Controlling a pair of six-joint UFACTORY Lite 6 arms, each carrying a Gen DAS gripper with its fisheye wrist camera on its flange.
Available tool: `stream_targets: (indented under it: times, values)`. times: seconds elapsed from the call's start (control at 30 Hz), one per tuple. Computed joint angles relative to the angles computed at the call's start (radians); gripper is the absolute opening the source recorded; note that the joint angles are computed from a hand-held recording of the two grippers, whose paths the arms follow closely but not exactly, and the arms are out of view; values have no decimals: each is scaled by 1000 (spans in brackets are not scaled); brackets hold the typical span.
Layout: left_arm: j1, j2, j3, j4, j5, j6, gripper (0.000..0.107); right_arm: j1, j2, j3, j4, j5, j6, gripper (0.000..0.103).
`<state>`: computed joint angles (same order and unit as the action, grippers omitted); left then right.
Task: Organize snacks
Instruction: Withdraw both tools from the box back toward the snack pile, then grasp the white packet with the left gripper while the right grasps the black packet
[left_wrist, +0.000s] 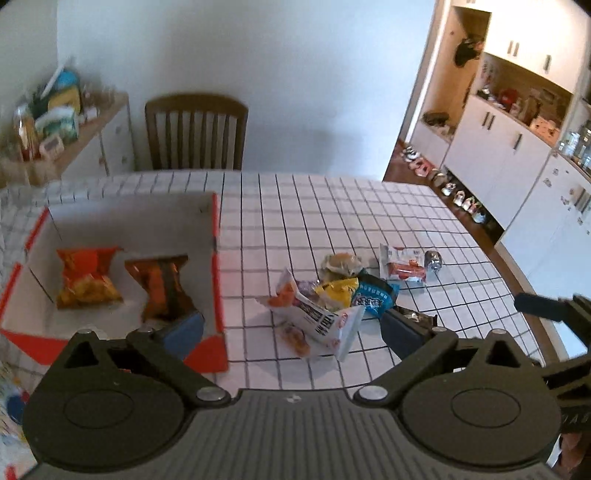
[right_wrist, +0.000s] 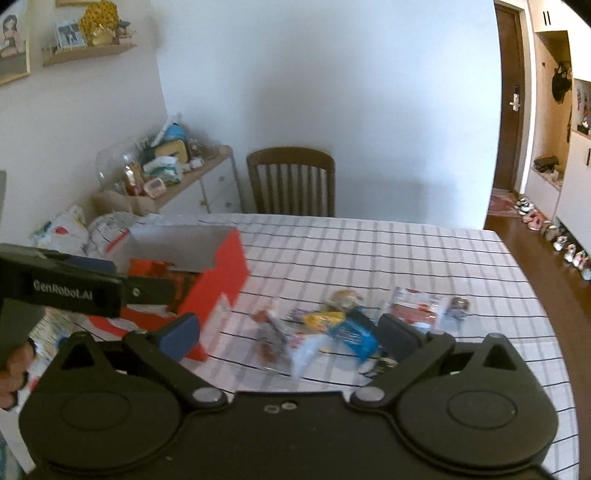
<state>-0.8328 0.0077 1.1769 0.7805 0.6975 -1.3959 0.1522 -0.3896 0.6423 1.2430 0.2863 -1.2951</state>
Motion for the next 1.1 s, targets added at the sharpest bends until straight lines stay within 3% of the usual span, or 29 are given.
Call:
stream_targets:
  times: [0.3,0.5,0.73,1.1]
  values:
    - [16,307,259,-62,55,-52,103,-209,209,22,283,95,-482,102]
    - [68,501,470,-199,84,0,103,-295,381,102,323,148,-634,102]
    - [120,714,721,-327,150,70,103,-321,560,217,295,154,-717,98]
    - [166,998,1098,-423,280,143,102,-292,824,461,106,154,-666,85]
